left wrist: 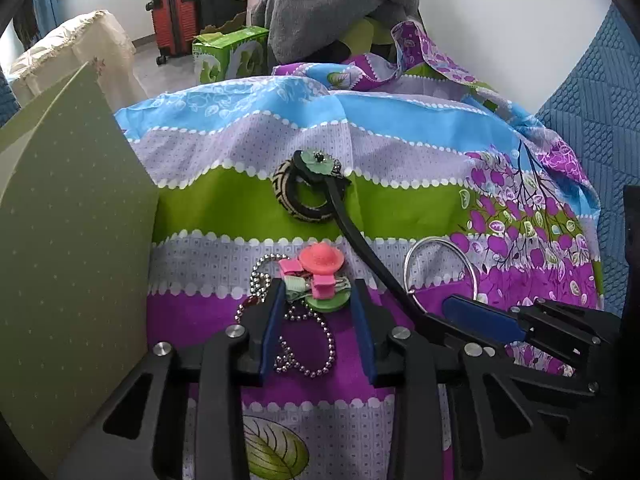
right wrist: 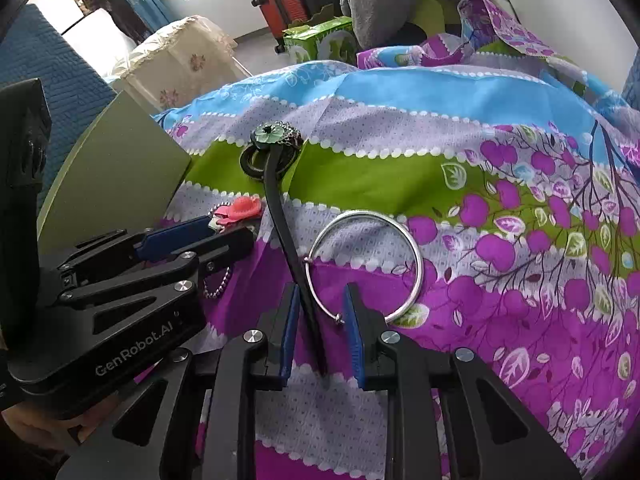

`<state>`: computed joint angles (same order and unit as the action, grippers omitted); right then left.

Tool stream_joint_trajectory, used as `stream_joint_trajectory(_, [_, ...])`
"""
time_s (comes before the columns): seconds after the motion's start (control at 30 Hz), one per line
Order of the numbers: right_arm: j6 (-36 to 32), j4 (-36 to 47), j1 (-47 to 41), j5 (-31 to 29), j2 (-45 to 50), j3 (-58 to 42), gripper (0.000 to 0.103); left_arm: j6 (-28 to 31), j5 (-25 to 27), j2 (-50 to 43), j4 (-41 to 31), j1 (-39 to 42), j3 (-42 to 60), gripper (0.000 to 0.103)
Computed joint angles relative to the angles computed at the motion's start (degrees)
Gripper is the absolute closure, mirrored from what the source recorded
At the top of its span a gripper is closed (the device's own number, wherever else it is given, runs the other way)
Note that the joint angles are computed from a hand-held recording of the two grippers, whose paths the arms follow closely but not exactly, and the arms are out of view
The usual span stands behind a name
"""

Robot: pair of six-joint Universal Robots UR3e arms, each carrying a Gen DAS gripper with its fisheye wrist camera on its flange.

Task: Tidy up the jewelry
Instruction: 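Lower the left tool toward the pink-flower keychain while the right tool approaches the black cord pendant, then close the left tool on the pink-flower keychain while the right tool grips the black cord pendant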

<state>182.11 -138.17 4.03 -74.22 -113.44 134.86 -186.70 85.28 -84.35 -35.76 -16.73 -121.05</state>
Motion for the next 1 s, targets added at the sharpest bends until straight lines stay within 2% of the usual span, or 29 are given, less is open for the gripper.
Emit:
stream_joint_trajectory(0.17, [0.1, -1.5, 1.3, -1.3, 1.5, -0.4, 0.082, 0.6, -0.2, 0.2, 0.3, 0.3, -0.3, 0.069])
stream_joint_trajectory(0.33, [0.8, -4.2, 5.6, -5.9, 4.6, -1.9, 0.082, 0.9, -1.3, 1.0, -1.2, 1.0, -0.3, 0.070])
stream_joint_trajectory(0.43, [0.7, -2.7, 3.9, -4.0, 3.0, -1.5, 0.082, 1.0, -2.2, 1.9, -2.0, 1.7, -0.5, 0.070])
stream_joint_trajectory(0.6, [0.6, -4.8, 2.1, -3.0, 1.3, -1.5, 0.082, 1.3, -2.5, 2.9, -2.4, 2.4, -1.1, 0.070])
stream_joint_trajectory(0.73, [-1.3, -7.4, 0.9, 0.6, 5.4, -3.1, 0.084, 1.3, -2.1, 3.2, -2.4, 2.5, -1.4, 0.070])
stream_joint_trajectory(0.83, [-2.2, -9.3, 1.4, 1.1, 7.8, -3.7, 0.088, 1.4, -2.4, 3.7, -3.0, 3.3, -1.6, 0.070])
stream_joint_trajectory(1.0, [-3.1, -9.3, -0.4, 5.2, 11.4, -4.9, 0.090, 1.0, -2.0, 3.7, -2.9, 3.3, -1.6, 0.070])
